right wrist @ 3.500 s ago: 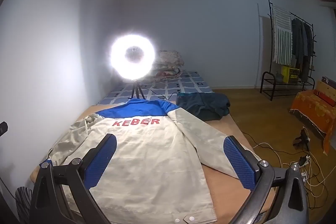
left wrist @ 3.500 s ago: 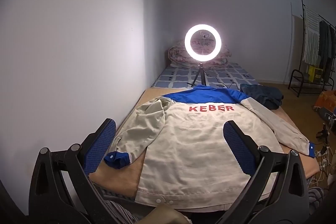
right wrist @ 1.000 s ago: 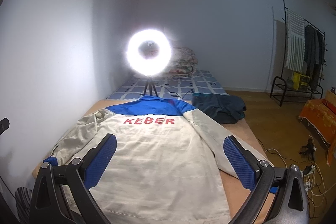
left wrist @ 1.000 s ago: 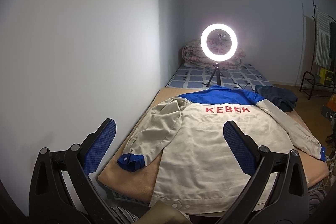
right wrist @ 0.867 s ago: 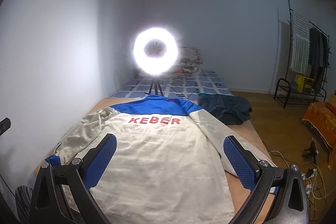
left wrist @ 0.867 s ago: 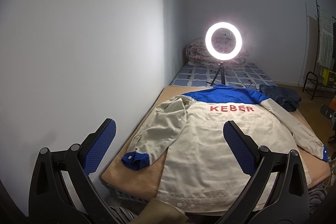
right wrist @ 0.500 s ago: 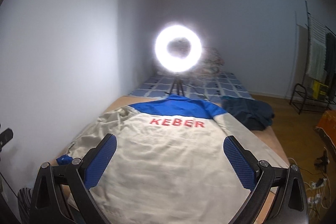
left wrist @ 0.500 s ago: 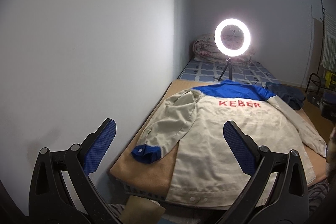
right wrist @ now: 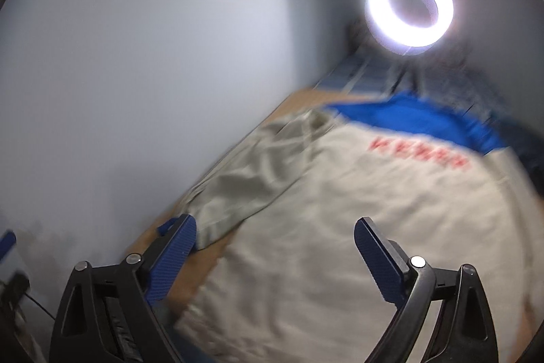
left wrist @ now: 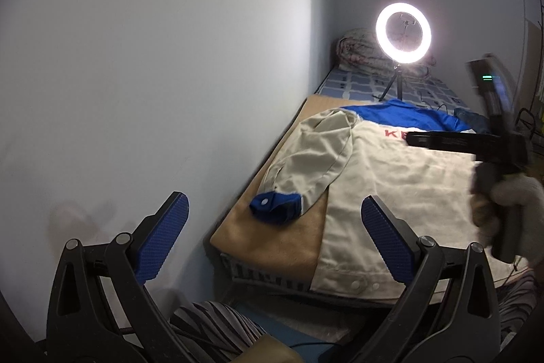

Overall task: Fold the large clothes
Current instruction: 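Grasp the blue cuff of a jacket sleeve with the right tool, then open the right tool off the cuff while the left tool grasps the blue cuff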

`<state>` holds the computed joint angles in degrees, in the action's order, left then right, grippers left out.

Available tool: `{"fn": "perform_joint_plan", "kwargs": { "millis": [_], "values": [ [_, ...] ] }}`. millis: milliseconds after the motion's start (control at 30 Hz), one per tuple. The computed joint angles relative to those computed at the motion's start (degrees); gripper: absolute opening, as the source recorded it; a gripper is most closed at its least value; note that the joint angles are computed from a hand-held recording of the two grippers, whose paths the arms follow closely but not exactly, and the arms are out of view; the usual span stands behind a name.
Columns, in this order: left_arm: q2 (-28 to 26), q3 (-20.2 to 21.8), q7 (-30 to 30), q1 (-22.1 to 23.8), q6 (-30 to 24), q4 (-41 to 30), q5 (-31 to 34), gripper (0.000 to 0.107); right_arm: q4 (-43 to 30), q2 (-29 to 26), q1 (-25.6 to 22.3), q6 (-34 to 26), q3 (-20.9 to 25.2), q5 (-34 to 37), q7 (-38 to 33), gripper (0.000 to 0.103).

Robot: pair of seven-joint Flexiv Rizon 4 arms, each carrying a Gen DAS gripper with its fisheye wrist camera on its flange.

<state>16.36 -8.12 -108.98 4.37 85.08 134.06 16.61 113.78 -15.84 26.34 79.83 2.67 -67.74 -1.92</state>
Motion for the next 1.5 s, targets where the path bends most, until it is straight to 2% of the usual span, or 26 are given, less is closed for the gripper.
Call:
{"fn": "perform_joint_plan", "kwargs": {
  "millis": [67, 133, 200, 233, 333, 400, 567, 633, 733, 767, 867, 967, 1067, 1200, 1333, 1400, 1433, 1467, 1500],
  "values": [
    [0.16, 0.5, 0.0, 0.07, -0.23, 0.55, -0.09, 0.103, -3.6, -5.31, -0.86, 1.76, 4.03, 11.37, -7.23, 0.081],
    [0.37, 1.07, 0.14, 0.08, -0.44, 1.2, -0.33, 0.103, -7.9, -11.04, -4.37, 3.03, 11.8, 24.07, -16.44, 0.073],
    [0.54, 1.17, 0.0, 0.25, -0.77, 1.59, -0.53, 0.103, -12.84, -17.05, -8.54, 2.28, 20.04, 32.58, -22.99, 0.069],
    [0.63, 1.2, -0.17, 0.43, -0.91, 1.8, -0.55, 0.103, -15.15, -20.06, -10.37, 1.79, 23.85, 35.89, -25.42, 0.068],
    [0.66, 1.24, -0.66, 1.05, -1.38, 2.2, -0.43, 0.103, -21.71, -27.7, -12.66, -0.85, 31.05, 42.29, -29.77, 0.067],
    [0.55, 1.72, -0.51, 1.0, -1.41, 2.42, -0.67, 0.103, -25.26, -31.23, -12.36, -2.95, 32.81, 45.08, -30.85, 0.067],
    [0.03, 1.73, -1.29, 1.93, -1.41, 2.39, -0.18, 0.102, -33.5, -37.98, -10.9, -8.06, 35.15, 51.24, -32.36, 0.067],
    [-0.06, 1.65, -1.6, 2.37, -1.49, 2.29, 0.19, 0.102, -36.12, -40.17, -10.49, -8.91, 35.83, 53.47, -33.28, 0.064],
    [-0.31, 1.99, -1.63, 2.29, -1.57, 2.28, 0.14, 0.102, -39.34, -42.43, -9.8, -11.3, 36.59, 56.03, -35.19, 0.041],
    [-0.51, 2.08, -1.59, 2.27, -1.64, 2.15, 0.1, 0.102, -39.75, -42.76, -9.71, -11.42, 36.75, 56.91, -35.9, 0.028],
    [-1.4, 2.18, -1.74, 2.32, -1.64, 1.63, 0.24, 0.101, -38.75, -42.4, -9.41, -9.4, 36.59, 59.08, -38.68, 0.005],
    [-2.25, 1.6, -2.87, 3.06, -1.67, 0.94, 1.78, 0.101, -34.23, -39.62, -9.98, -3.03, 37.69, 61.73, -42.84, 0.004],
    [-3.48, 1.7, -3.37, 2.9, -1.71, 0.35, 2.47, 0.101, -30.03, -36.18, -8.83, 1.14, 35.98, 62.9, -46.07, 0.004],
    [-6.26, 1.39, -5.77, 2.93, -0.5, -1.28, 4.66, 0.101, -27.35, -33.19, -4.95, -2.97, 29.21, 63.8, -45.39, 0.003],
    [-10.61, 1.08, -9.48, 2.13, -0.66, -5.08, 8.94, 0.101, -25.83, -32.02, -4.32, -3.12, 28.04, 67.01, -47.13, 0.004],
    [-12.74, 1.1, -12.42, 1.76, -1.51, -7.43, 12.03, 0.101, -25.52, -31.78, -5.32, -2.33, 29.5, 69.08, -49.64, 0.014],
    [-14.49, 1.65, -11.43, 0.85, -1.11, -8.07, 10.46, 0.101, -25.08, -31.12, -5.53, -2.28, 29.72, 69.79, -50.7, 0.02],
    [-16.53, 2.31, -7.42, -0.25, 0.79, -7.63, 5.32, 0.1, -24.56, -30.77, -5.69, -1.57, 29.86, 70.29, -52.31, 0.029],
    [-18.05, 2.57, -4.73, -0.91, 1.78, -7.26, 1.06, 0.093, -24.52, -31.28, -4.7, -0.22, 28.56, 71.13, -54.28, 0.032]
  ]
}}
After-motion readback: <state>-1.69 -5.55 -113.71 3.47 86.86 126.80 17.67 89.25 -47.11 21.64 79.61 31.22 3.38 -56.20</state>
